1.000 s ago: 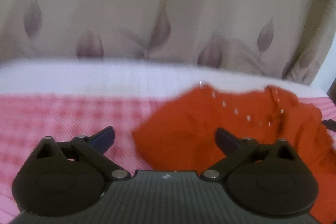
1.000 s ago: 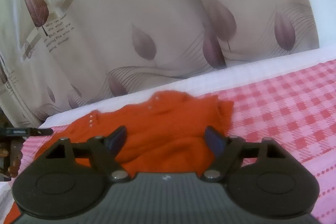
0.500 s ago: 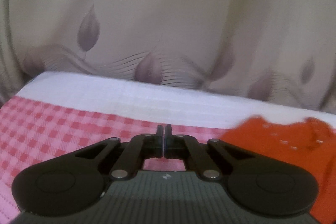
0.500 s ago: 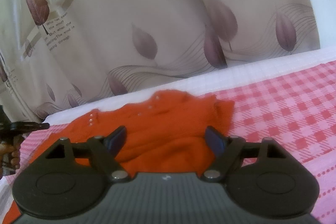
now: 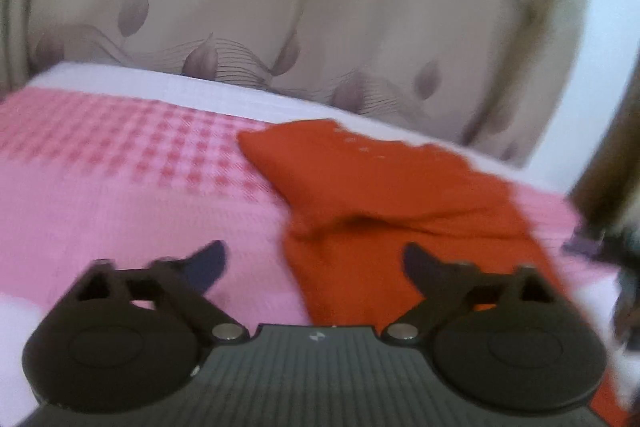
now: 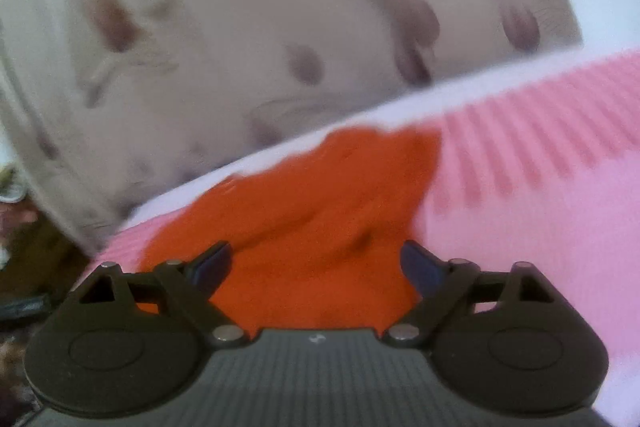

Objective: Fold small clothes

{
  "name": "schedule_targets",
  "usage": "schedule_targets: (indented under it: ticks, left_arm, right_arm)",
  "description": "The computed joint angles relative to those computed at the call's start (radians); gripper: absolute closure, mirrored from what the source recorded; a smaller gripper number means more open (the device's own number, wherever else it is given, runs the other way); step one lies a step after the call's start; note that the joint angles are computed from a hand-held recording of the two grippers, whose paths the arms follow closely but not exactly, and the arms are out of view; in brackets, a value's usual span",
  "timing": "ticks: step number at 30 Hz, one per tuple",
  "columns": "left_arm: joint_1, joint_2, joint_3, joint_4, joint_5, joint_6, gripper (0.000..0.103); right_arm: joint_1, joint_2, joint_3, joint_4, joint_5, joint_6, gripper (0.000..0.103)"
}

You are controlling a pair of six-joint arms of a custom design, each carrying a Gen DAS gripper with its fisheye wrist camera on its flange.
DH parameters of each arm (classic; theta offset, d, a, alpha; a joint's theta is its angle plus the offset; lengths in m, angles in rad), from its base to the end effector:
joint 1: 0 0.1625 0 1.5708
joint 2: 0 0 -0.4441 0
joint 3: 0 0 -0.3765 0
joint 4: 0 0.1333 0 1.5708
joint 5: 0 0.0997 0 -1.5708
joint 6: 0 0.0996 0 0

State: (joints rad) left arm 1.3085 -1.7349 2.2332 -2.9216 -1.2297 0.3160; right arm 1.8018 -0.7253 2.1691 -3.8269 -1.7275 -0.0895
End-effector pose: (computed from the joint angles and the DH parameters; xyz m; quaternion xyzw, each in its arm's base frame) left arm 0.0586 -0.4242 0.4340 0.1886 0.8801 -0.4032 0.1654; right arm 0.2337 -0.4792 0.0883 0.1156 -0.9090 0.3980 0.0439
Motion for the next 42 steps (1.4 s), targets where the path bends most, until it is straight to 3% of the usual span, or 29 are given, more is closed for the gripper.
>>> schedule_targets:
  ticks: [1, 4, 8, 12, 14, 17, 18, 19, 20, 21, 22, 27, 29, 31, 32, 34, 38, 39, 41, 42]
  left_arm:
    - [-0.008, -0.062, 0.037, 0.020, -0.027, -0.005, 0.001]
    - [-0.096, -0.216, 0.120, 0.147, 0.022, -0.058, 0.000]
    - [-0.101, -0.340, 0.153, 0.375, -0.069, -0.165, 0.000]
    - [-0.079, -0.387, 0.167, 0.510, -0.137, -0.246, 0.000]
    - [-0.042, -0.402, 0.201, 0.453, -0.179, -0.261, 0.001]
    - [-0.021, -0.409, 0.209, 0.450, -0.220, -0.260, 0.006]
    - [-0.027, -0.415, 0.212, 0.458, -0.216, -0.265, 0.017]
    - [-0.021, -0.411, 0.211, 0.459, -0.221, -0.262, 0.035]
    - [-0.012, -0.406, 0.203, 0.476, -0.230, -0.263, 0.047]
    - [0.003, -0.390, 0.192, 0.492, -0.242, -0.272, 0.082]
    - [0.007, -0.385, 0.185, 0.518, -0.244, -0.294, 0.095]
    - [0.083, -0.376, 0.206, 0.455, -0.337, -0.317, 0.094]
    - [0.108, -0.371, 0.201, 0.467, -0.373, -0.320, 0.080]
    - [0.141, -0.354, 0.189, 0.466, -0.443, -0.303, 0.049]
    - [0.143, -0.346, 0.184, 0.466, -0.461, -0.297, 0.041]
    - [0.106, -0.355, 0.189, 0.464, -0.439, -0.292, 0.021]
    - [-0.020, -0.398, 0.225, 0.471, -0.306, -0.283, 0.019]
    - [-0.046, -0.411, 0.237, 0.469, -0.275, -0.289, 0.025]
    - [-0.096, -0.423, 0.256, 0.467, -0.194, -0.310, 0.067]
    - [-0.124, -0.420, 0.258, 0.486, -0.140, -0.325, 0.094]
  right_arm:
    - [0.017, -0.008, 0.076, -0.068, -0.017, 0.001, 0.011]
    - [0.053, 0.003, 0.292, -0.274, -0.046, 0.039, 0.011]
    - [0.151, 0.113, 0.459, -0.540, -0.144, 0.135, 0.011]
    - [0.241, 0.153, 0.469, -0.553, -0.212, 0.119, 0.011]
    - [0.269, 0.174, 0.450, -0.552, -0.251, 0.097, 0.011]
    - [0.250, 0.186, 0.441, -0.553, -0.198, 0.067, 0.023]
    - [0.257, 0.181, 0.429, -0.530, -0.210, 0.056, 0.026]
    - [0.257, 0.175, 0.424, -0.512, -0.205, 0.056, 0.032]
    - [0.240, 0.161, 0.426, -0.487, -0.169, 0.075, 0.062]
    - [0.225, 0.152, 0.429, -0.462, -0.141, 0.109, 0.088]
    - [0.214, 0.154, 0.431, -0.461, -0.125, 0.129, 0.088]
    - [0.137, 0.223, 0.489, -0.655, 0.006, 0.219, 0.090]
    - [0.122, 0.234, 0.502, -0.688, 0.022, 0.235, 0.090]
    - [0.112, 0.223, 0.504, -0.660, 0.025, 0.234, 0.090]
    - [0.091, 0.223, 0.509, -0.662, 0.058, 0.243, 0.090]
    - [0.067, 0.214, 0.510, -0.647, 0.100, 0.256, 0.089]
    - [0.086, 0.195, 0.485, -0.598, 0.073, 0.260, 0.087]
    - [0.091, 0.191, 0.479, -0.584, 0.066, 0.259, 0.087]
    - [0.099, 0.194, 0.469, -0.579, 0.052, 0.257, 0.087]
    - [0.106, 0.200, 0.461, -0.583, 0.040, 0.259, 0.088]
